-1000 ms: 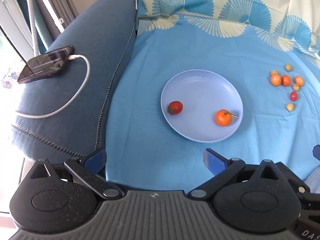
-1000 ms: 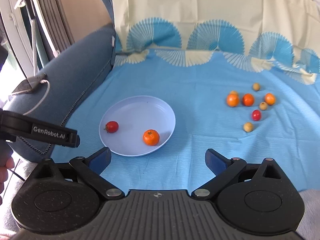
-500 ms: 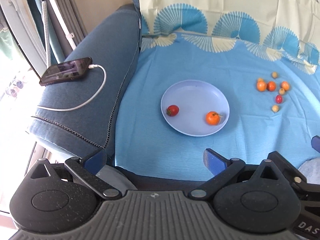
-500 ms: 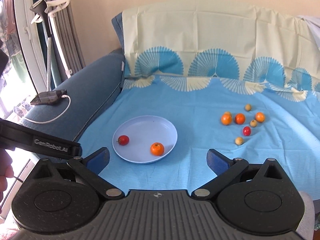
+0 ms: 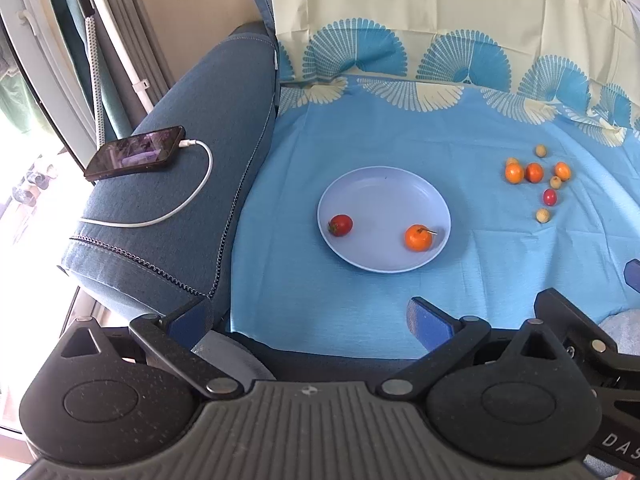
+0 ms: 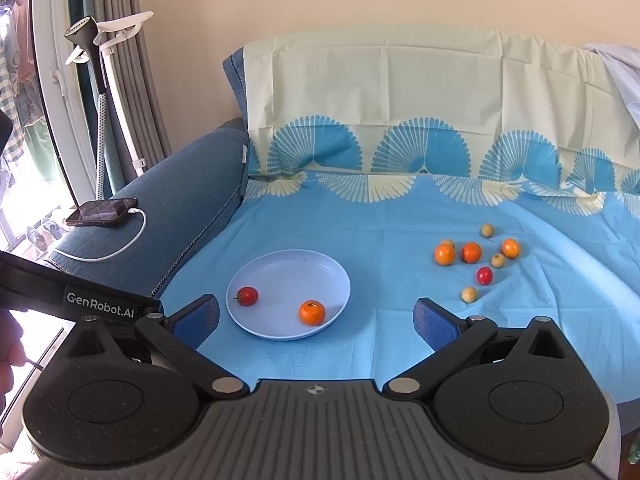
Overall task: Organize fruits
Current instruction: 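Lift both open tools away from the plate, then grasp an orange with the left tool while the right tool grasps another orange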
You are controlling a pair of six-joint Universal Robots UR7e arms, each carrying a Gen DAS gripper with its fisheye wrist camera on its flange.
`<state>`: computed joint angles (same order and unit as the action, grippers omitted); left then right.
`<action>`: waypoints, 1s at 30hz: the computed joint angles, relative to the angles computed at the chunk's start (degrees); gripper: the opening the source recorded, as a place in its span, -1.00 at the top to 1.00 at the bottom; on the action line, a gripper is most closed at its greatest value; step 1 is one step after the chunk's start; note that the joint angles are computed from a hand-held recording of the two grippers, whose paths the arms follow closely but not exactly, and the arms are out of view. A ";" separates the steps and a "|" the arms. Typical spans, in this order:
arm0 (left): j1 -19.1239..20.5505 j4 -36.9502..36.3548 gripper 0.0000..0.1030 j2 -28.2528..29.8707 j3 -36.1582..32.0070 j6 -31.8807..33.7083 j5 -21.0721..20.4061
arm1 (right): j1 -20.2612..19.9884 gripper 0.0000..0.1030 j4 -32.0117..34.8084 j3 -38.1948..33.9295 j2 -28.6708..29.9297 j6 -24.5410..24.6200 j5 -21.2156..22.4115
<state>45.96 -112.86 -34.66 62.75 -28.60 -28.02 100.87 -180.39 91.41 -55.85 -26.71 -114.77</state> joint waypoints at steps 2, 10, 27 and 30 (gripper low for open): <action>0.16 -0.10 -0.99 0.09 -0.19 0.20 -0.20 | -0.10 -0.99 0.45 -0.36 0.18 0.13 -0.14; 0.90 1.47 -0.99 1.00 -1.95 -0.29 -0.61 | -0.34 -0.99 1.89 -1.29 1.07 0.80 -0.95; 2.35 6.13 -0.99 7.29 -12.25 1.10 -1.46 | -2.35 -0.99 4.55 -4.54 3.00 4.10 -1.88; 2.57 6.70 -0.99 9.67 -15.93 2.51 -1.49 | -2.98 -0.99 4.30 -5.24 3.30 4.30 -1.96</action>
<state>48.53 -106.16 -24.99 46.81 -26.09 -29.50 97.89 -176.08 86.17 -52.55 -22.41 -116.73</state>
